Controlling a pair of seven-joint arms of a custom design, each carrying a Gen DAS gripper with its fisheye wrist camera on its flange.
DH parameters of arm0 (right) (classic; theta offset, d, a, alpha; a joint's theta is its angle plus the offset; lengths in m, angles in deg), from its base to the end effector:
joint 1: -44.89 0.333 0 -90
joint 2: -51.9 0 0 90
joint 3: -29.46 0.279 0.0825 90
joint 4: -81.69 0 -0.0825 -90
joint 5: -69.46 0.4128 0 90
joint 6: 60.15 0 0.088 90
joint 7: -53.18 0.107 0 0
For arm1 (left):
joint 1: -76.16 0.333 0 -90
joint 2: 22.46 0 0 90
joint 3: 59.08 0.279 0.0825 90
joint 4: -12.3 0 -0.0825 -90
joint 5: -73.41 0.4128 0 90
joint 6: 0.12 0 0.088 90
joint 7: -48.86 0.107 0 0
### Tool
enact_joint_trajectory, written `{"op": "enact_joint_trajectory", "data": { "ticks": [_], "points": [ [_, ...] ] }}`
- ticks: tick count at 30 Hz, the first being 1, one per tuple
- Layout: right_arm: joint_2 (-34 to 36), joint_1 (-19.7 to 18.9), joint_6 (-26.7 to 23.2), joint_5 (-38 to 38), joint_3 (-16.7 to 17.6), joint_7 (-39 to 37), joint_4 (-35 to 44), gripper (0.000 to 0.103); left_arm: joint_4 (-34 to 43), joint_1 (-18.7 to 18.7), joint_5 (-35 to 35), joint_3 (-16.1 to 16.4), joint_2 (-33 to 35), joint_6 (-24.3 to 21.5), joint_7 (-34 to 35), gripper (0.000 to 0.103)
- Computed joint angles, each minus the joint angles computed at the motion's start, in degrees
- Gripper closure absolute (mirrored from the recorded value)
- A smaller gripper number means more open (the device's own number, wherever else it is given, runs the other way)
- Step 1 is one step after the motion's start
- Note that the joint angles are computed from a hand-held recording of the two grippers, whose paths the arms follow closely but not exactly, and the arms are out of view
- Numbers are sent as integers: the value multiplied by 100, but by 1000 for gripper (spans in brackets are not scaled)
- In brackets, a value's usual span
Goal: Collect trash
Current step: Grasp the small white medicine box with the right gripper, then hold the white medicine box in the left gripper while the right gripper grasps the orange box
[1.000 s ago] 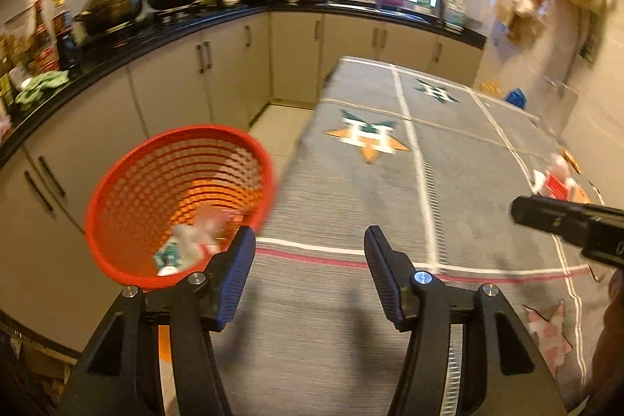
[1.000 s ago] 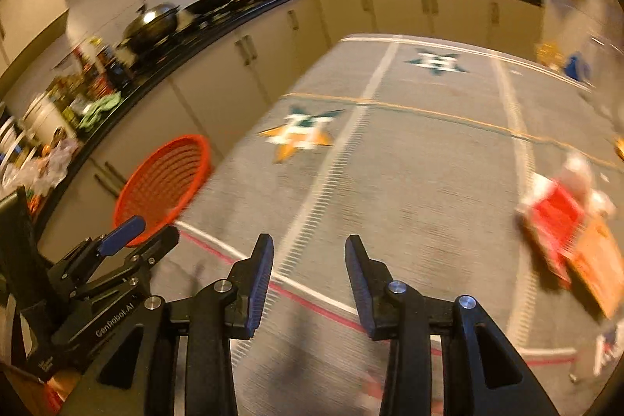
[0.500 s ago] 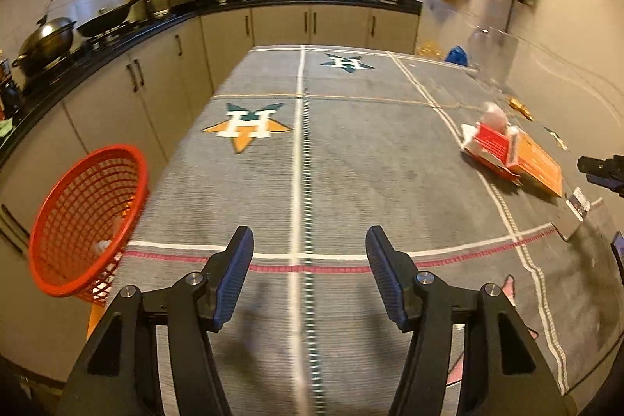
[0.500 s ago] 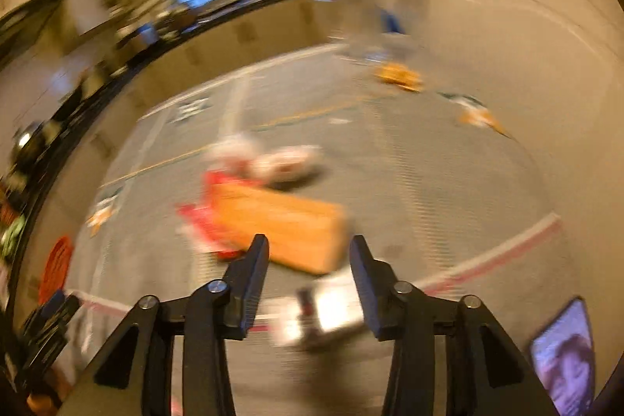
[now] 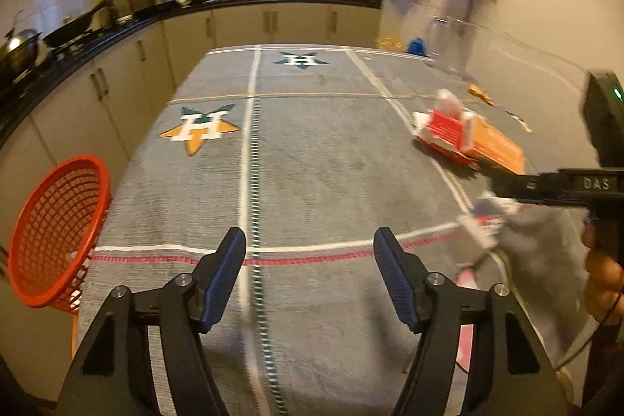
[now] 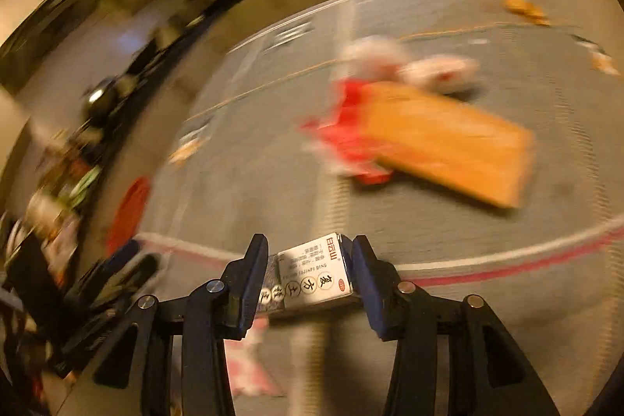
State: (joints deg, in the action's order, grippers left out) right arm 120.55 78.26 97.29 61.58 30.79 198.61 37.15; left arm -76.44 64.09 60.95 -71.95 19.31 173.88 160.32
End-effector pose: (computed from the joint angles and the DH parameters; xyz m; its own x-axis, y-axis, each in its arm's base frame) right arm 0.6931 0.4736 0.2556 -0.0969 -0.8542 -0.5108 -0.7930 0.3764 -0.4790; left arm 0.7012 -0.2718 0.2700 -0.4859 -0.8724 0.0533 -0.6339 0.3098 -0.7086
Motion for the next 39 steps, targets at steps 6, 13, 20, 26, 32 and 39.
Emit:
{"op": "enact_joint_trajectory", "data": {
  "ticks": [6,13,20,26,32,39],
  "points": [
    [-596,308,-419,-789,-968,747,-485,48,-55,568,-134,-854,15,-230,1102,30],
    [-1152,-103,-149,-1200,-920,1570,-1464,47,917,169,-141,-893,524,-1084,2080,25],
    [-1171,-358,-18,-1347,-781,1608,-1571,46,1645,-829,446,-95,980,-1257,2149,20],
    [-684,-663,-84,-835,-252,883,-1037,46,2722,-1174,651,239,1635,-1772,1258,59],
    [-803,-532,177,-628,-39,-59,-1285,35,2923,-1087,737,289,1735,-1953,536,70],
    [-778,-245,-126,-692,29,-1099,-1155,31,2081,-740,625,191,1241,-1605,228,70]
  ]
}}
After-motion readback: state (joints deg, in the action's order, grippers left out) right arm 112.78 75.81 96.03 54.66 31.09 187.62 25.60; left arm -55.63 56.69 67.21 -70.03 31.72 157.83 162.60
